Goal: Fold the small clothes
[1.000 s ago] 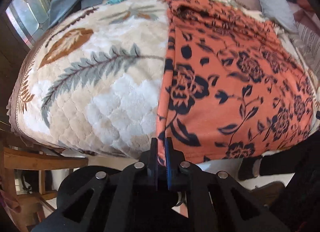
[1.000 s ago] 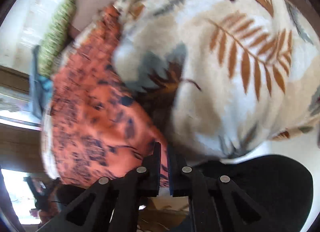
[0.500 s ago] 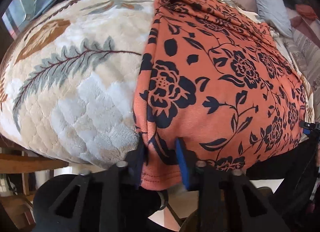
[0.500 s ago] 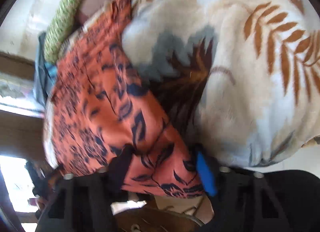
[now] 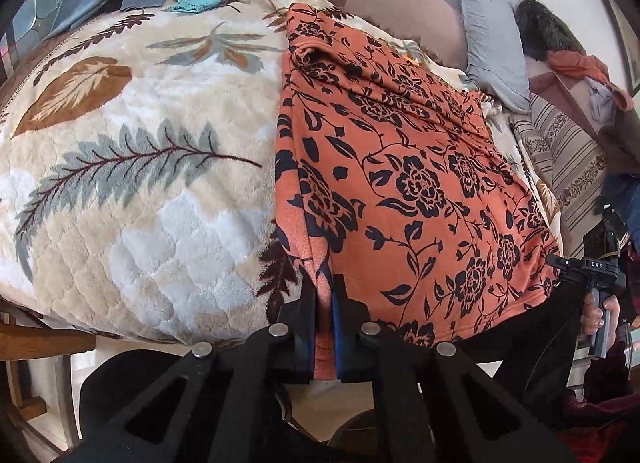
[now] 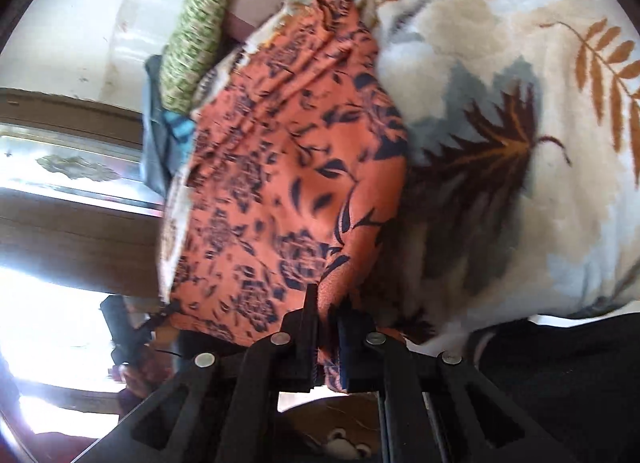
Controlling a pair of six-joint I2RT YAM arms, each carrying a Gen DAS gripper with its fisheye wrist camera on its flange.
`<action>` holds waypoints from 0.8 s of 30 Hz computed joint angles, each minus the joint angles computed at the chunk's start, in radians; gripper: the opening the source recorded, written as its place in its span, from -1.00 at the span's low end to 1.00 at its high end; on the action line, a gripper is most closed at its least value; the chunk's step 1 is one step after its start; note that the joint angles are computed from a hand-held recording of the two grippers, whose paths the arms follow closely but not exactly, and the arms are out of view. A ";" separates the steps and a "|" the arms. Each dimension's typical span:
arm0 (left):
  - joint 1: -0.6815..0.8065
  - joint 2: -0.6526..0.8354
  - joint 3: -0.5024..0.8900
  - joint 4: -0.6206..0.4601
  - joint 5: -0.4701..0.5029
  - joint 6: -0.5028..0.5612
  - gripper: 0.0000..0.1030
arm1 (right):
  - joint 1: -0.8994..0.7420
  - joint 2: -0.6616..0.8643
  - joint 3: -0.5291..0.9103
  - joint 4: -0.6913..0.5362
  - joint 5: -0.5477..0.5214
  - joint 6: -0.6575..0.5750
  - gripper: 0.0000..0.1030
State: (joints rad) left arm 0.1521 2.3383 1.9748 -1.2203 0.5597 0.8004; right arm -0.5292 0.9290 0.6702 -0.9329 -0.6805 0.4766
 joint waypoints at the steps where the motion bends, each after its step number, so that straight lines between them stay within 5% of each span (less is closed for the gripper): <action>1: -0.006 -0.005 -0.015 0.013 -0.017 0.006 -0.87 | 0.008 -0.001 -0.007 0.018 -0.006 0.016 -0.86; 4: -0.036 -0.026 -0.103 0.094 -0.096 0.002 -0.87 | 0.103 0.072 0.020 0.010 0.116 0.035 -0.85; 8: -0.071 0.035 -0.079 0.113 -0.165 -0.069 -0.17 | 0.115 0.160 0.044 -0.021 0.179 0.040 -0.77; 9: -0.072 0.039 -0.079 0.112 -0.154 -0.072 -0.14 | 0.116 0.163 0.052 -0.029 0.201 0.033 -0.74; 11: -0.079 0.018 -0.110 0.134 -0.150 -0.054 -0.14 | 0.118 0.167 0.063 -0.042 0.241 0.020 -0.59; 13: -0.089 -0.011 -0.158 0.171 -0.151 -0.021 -0.14 | 0.153 0.193 0.058 -0.025 0.297 0.028 -0.10; 14: -0.092 -0.025 -0.182 0.192 -0.155 -0.008 -0.24 | 0.140 0.199 0.039 -0.004 0.295 0.013 -0.03; 15: -0.099 -0.038 -0.202 0.211 -0.163 -0.006 -0.51 | 0.139 0.193 0.017 0.023 0.273 0.011 -0.03; 17: -0.097 -0.038 -0.203 0.214 -0.166 0.003 -0.76 | 0.173 0.195 0.006 0.034 0.293 0.000 -0.36; 18: -0.092 -0.024 -0.178 0.186 -0.156 0.006 -0.84 | 0.187 0.195 0.013 0.021 0.301 -0.013 -0.83; 21: -0.075 0.025 -0.070 0.056 -0.115 0.043 -0.85 | 0.199 0.186 0.047 -0.016 0.275 -0.035 -0.84; 24: -0.064 0.133 0.185 -0.193 -0.029 0.070 -0.86 | 0.162 0.224 0.118 -0.044 0.170 -0.063 -0.85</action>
